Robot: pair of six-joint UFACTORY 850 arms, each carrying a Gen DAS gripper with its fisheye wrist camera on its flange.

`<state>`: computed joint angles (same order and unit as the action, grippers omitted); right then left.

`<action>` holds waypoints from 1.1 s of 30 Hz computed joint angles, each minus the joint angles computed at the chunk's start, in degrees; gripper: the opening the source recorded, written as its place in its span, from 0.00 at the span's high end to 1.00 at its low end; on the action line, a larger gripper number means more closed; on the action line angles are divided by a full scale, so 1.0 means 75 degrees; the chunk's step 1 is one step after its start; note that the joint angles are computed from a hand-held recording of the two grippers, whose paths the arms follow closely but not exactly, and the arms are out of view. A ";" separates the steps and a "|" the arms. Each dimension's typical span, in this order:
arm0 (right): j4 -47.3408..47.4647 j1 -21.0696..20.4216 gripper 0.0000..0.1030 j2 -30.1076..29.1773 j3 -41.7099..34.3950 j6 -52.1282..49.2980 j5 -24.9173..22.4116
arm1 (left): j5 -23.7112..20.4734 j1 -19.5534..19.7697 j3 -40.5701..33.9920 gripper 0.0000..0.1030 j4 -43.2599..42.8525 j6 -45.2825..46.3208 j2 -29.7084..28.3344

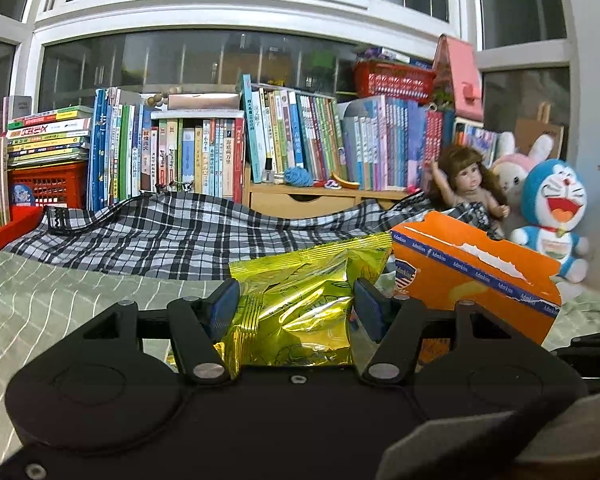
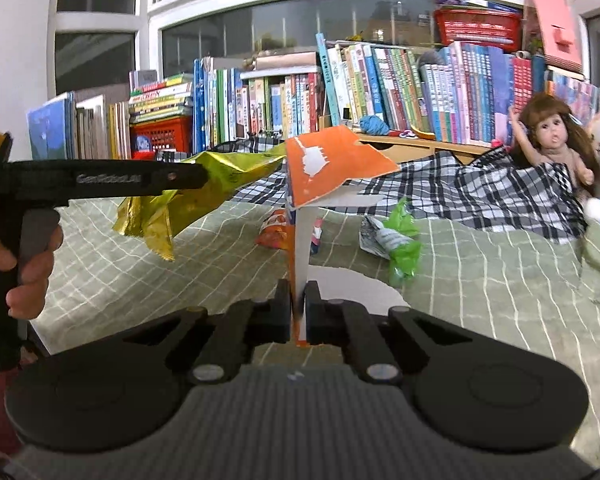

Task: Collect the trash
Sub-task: 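Carry the chip bag and potato-sticks box down to the black bin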

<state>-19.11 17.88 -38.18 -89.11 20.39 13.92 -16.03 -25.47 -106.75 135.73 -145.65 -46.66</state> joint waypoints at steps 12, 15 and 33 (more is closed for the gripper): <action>0.1106 0.0011 0.91 0.1489 0.2303 -0.0640 0.0737 | -0.1451 -0.0665 0.3300 0.42 0.1585 -0.2240 0.1931; 0.1150 -0.0027 0.92 0.1641 0.2530 -0.0461 0.0827 | -0.1510 -0.0774 0.3684 0.42 0.1377 -0.2221 0.2159; -0.0408 0.0056 0.92 0.2699 0.3953 0.2012 0.0463 | -0.1480 -0.1359 0.5489 0.43 0.0640 -0.2064 0.3133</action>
